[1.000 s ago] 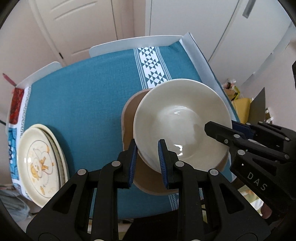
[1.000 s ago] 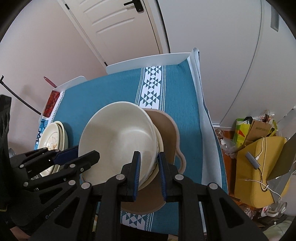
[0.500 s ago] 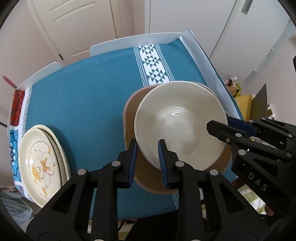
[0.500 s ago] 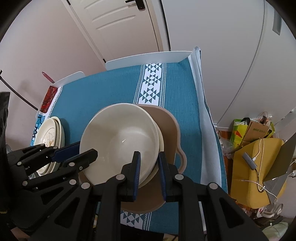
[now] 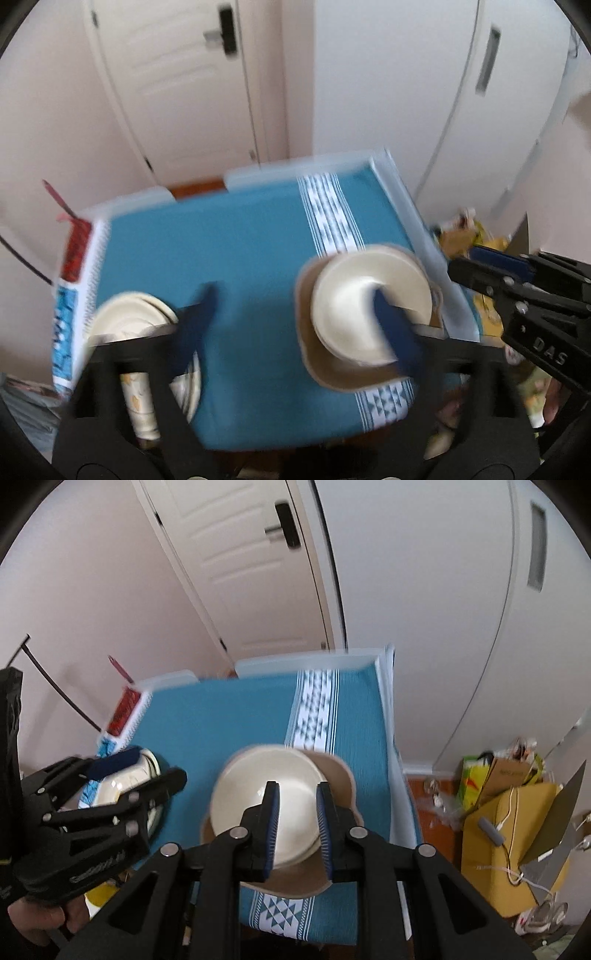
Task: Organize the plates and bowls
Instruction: 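Open both tools to release the white bowl rim and lift away, then close both tools on the beige basin rim holding the nested bowls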
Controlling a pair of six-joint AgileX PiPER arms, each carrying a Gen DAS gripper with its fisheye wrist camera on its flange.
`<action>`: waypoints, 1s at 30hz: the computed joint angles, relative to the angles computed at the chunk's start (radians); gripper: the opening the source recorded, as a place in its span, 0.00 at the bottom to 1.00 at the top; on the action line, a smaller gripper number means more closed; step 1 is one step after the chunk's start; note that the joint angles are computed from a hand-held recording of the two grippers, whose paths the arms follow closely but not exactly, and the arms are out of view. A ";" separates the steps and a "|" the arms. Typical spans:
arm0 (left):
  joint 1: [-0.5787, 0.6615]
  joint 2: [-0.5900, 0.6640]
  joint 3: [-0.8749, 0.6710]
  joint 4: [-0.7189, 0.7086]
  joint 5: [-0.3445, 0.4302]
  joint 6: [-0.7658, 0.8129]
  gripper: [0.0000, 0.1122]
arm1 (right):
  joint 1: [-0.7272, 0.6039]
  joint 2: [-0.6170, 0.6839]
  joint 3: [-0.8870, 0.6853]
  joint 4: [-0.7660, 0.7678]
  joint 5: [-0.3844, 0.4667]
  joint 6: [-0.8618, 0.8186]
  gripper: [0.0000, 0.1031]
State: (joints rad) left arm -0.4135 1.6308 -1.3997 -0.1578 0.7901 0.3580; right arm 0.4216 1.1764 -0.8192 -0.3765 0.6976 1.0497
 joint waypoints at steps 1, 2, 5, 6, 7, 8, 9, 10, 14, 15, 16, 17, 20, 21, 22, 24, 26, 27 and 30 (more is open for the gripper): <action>0.013 -0.029 0.020 -0.024 -0.032 0.023 0.91 | 0.029 -0.018 -0.002 -0.057 0.022 0.056 0.63; 0.031 -0.057 0.036 -0.053 -0.056 0.053 0.91 | 0.069 -0.030 -0.010 -0.131 0.065 0.133 0.72; 0.055 -0.081 0.029 -0.071 -0.043 0.087 0.91 | 0.153 -0.079 0.011 -0.296 0.136 0.293 0.99; 0.060 -0.090 0.037 -0.071 -0.046 0.092 0.91 | 0.178 -0.094 0.023 -0.338 0.155 0.339 0.99; 0.064 -0.094 0.042 -0.071 -0.049 0.100 0.91 | 0.212 -0.110 0.041 -0.390 0.182 0.400 0.99; 0.067 -0.099 0.051 -0.064 -0.051 0.102 0.91 | 0.240 -0.124 0.057 -0.430 0.200 0.446 0.99; 0.067 -0.104 0.065 -0.052 -0.055 0.100 0.91 | 0.276 -0.135 0.075 -0.471 0.230 0.501 1.00; 0.067 -0.104 0.074 -0.041 -0.054 0.101 0.91 | 0.295 -0.138 0.080 -0.480 0.258 0.520 1.00; 0.066 -0.081 0.118 -0.005 -0.046 0.122 0.91 | 0.298 -0.117 0.074 -0.379 0.310 0.417 1.00; 0.070 -0.072 0.123 -0.008 -0.038 0.134 0.91 | 0.306 -0.114 0.080 -0.359 0.316 0.413 1.00; 0.075 -0.054 0.123 -0.012 -0.020 0.151 0.91 | 0.295 -0.105 0.082 -0.337 0.312 0.397 1.00; 0.079 -0.041 0.126 -0.020 -0.007 0.165 0.91 | 0.269 -0.094 0.086 -0.299 0.292 0.356 1.00; 0.081 0.016 0.104 -0.012 0.036 0.190 0.91 | 0.199 -0.053 0.089 -0.185 0.248 0.219 1.00; 0.078 0.036 0.093 -0.002 0.050 0.191 0.91 | 0.162 -0.029 0.087 -0.142 0.231 0.159 1.00; 0.075 0.055 0.082 0.005 0.064 0.194 0.91 | 0.123 -0.009 0.087 -0.096 0.212 0.098 1.00; 0.070 0.104 0.049 0.014 0.104 0.202 0.91 | 0.037 0.037 0.086 0.009 0.163 -0.038 0.99; 0.061 0.156 0.014 0.029 0.137 0.200 0.91 | -0.025 0.087 0.079 0.086 0.134 -0.141 0.98; 0.057 0.176 -0.001 0.035 0.150 0.198 0.90 | -0.041 0.112 0.076 0.111 0.125 -0.174 0.94; 0.054 0.246 -0.068 0.026 0.207 0.195 0.85 | -0.086 0.178 0.055 0.192 0.099 -0.281 0.86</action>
